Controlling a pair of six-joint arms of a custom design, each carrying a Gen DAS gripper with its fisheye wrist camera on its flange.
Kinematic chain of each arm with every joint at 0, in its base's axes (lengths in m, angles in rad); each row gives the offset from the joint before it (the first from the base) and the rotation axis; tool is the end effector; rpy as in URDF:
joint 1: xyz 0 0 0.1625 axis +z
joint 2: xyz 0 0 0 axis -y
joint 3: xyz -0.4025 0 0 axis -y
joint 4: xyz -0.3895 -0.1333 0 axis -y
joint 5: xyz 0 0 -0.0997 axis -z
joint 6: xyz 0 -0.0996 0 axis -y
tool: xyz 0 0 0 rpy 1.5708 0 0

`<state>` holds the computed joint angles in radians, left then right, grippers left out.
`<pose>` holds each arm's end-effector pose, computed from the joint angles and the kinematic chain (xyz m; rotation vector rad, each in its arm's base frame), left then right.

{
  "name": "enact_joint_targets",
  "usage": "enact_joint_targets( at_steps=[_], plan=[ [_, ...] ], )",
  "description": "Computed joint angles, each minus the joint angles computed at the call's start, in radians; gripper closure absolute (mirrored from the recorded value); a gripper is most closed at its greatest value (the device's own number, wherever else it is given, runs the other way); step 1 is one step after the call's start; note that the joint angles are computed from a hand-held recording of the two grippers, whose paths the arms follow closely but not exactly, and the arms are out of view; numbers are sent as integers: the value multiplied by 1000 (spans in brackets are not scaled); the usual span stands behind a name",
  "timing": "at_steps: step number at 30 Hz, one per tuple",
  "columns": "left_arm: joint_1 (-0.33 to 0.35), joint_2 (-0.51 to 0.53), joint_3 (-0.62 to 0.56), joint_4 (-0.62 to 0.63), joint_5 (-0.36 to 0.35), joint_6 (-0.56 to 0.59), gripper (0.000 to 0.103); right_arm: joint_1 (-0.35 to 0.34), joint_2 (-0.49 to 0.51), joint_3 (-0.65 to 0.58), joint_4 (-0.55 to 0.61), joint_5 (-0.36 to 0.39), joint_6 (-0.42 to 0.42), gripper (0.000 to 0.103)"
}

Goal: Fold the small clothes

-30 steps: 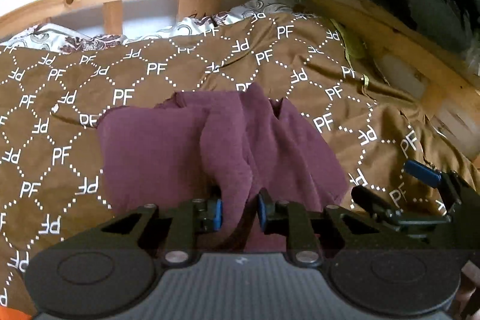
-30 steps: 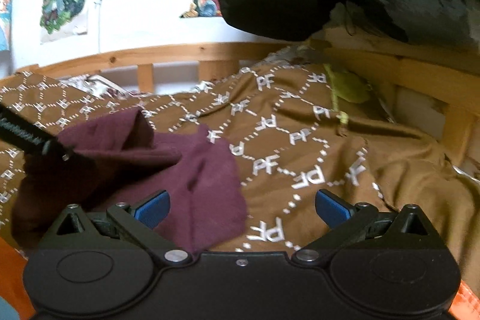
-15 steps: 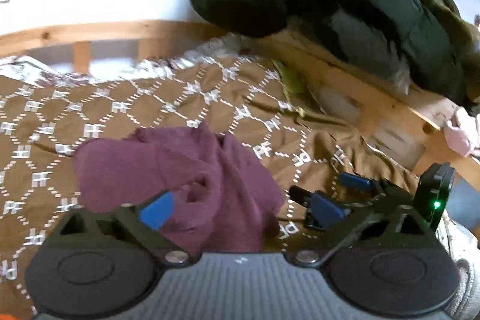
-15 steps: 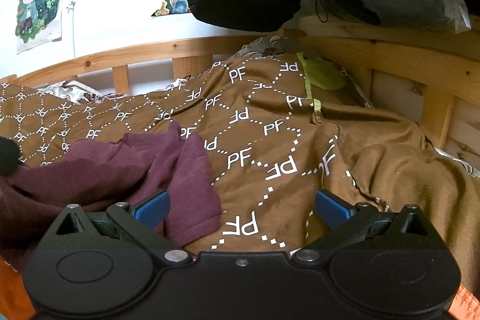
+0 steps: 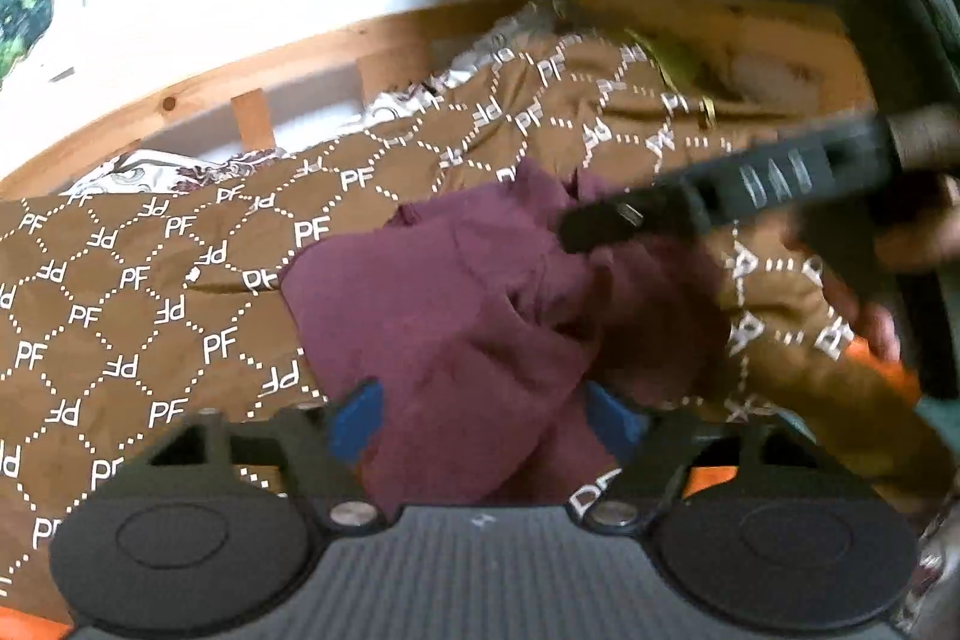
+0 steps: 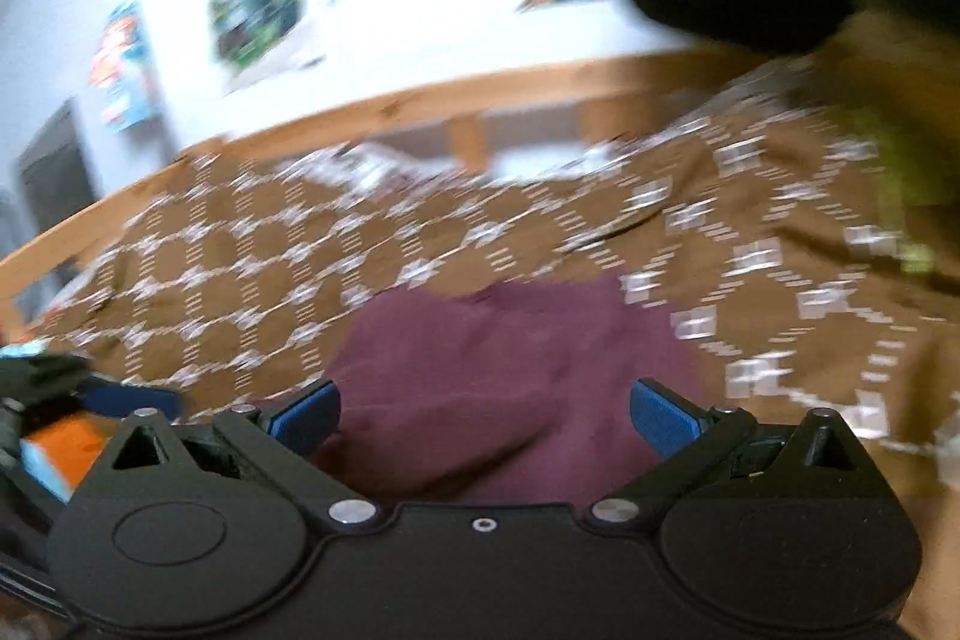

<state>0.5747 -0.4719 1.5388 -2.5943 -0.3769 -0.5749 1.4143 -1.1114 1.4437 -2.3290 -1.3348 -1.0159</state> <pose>-0.4182 -0.5400 -0.0366 0.4653 2.0296 -0.9688 0.0491 -0.6936 0.3492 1.3244 -2.7047 0.7397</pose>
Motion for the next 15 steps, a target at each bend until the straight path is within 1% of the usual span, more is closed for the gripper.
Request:
enact_joint_targets(
  at_steps=[1,2,4,5,7,8,9,10,12,15],
  plan=[
    [3,7,-6,6,-1,5,40,7,19,-36,57,-6,17,1],
    [4,14,-10,8,1,12,44,15,42,-72,102,-15,47,1],
    [3,26,-16,24,20,15,60,31,85,-131,146,-61,129,4],
    [1,32,-16,25,30,17,63,39,108,-160,157,-92,182,7],
    [-2,41,-14,8,44,31,73,39,149,-216,197,-108,265,13],
    [-4,43,-11,-5,48,37,74,36,163,-234,205,-113,290,16],
    [-5,44,-6,-18,50,41,76,36,177,-248,205,-124,313,22],
    [-6,43,2,-36,47,42,78,36,188,-257,205,-131,329,25],
    [-6,36,21,-76,35,32,79,29,215,-285,221,-117,338,26],
    [-5,16,53,-128,22,10,80,31,241,-301,216,-106,315,27]
  ],
)
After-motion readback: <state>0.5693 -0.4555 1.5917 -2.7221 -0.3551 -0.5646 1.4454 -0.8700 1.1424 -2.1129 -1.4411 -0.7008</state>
